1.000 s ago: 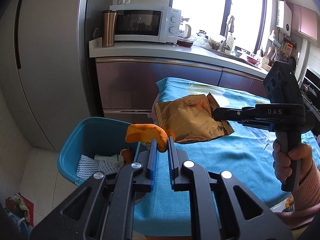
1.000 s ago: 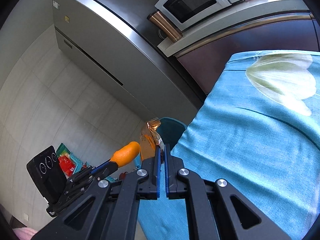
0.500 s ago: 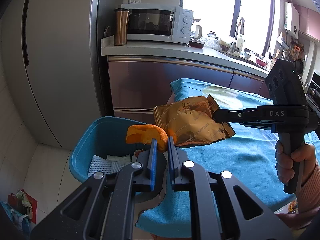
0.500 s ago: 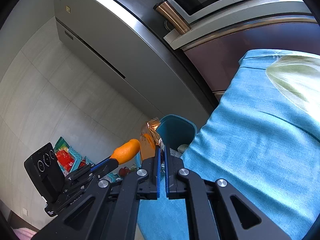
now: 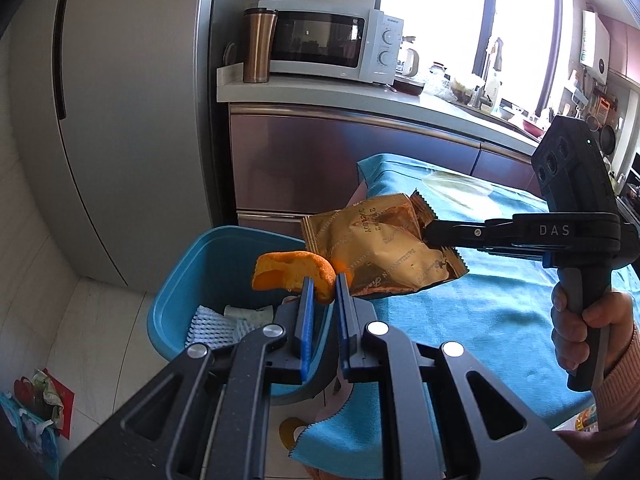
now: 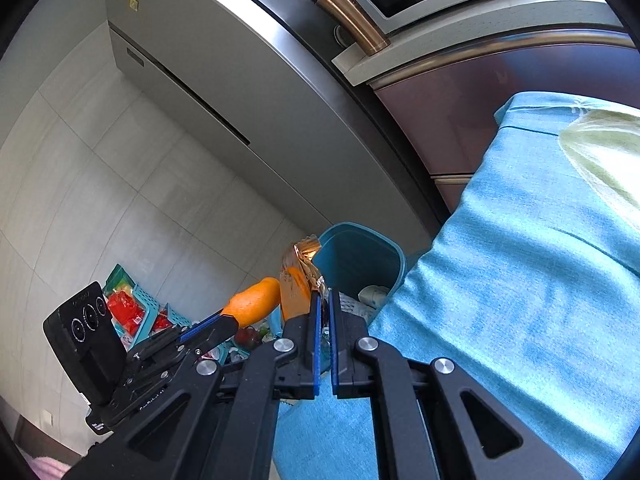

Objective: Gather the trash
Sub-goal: 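Carry the orange peel and gold bag over the teal bin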

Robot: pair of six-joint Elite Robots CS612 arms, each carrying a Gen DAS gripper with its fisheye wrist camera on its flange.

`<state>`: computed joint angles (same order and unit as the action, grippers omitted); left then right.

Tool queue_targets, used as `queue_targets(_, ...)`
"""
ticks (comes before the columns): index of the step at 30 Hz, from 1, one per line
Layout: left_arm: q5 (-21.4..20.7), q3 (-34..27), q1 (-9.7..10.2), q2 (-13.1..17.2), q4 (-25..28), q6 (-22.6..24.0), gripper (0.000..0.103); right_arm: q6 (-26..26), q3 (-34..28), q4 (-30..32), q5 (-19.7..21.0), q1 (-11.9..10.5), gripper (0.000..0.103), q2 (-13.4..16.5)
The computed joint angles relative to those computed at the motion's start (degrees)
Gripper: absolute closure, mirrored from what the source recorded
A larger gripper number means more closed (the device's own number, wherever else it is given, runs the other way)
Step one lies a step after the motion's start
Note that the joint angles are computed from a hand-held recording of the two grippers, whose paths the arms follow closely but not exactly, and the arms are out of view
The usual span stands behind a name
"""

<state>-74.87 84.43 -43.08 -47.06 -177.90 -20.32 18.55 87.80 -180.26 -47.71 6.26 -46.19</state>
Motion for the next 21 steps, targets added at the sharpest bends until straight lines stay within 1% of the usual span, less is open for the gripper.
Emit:
queue_targets(16,0.8,-0.2,0.41,0.4,0.7,-1.4,0.092,-1.0,-2.0,2.2,-0.2,0.8,0.100,1.0)
queue_targets(21,1.0,-0.6,0.57,0.6,1.5,-1.9,0.092,-2.0,-2.6,3.4,-0.5,1.1,0.100,1.2)
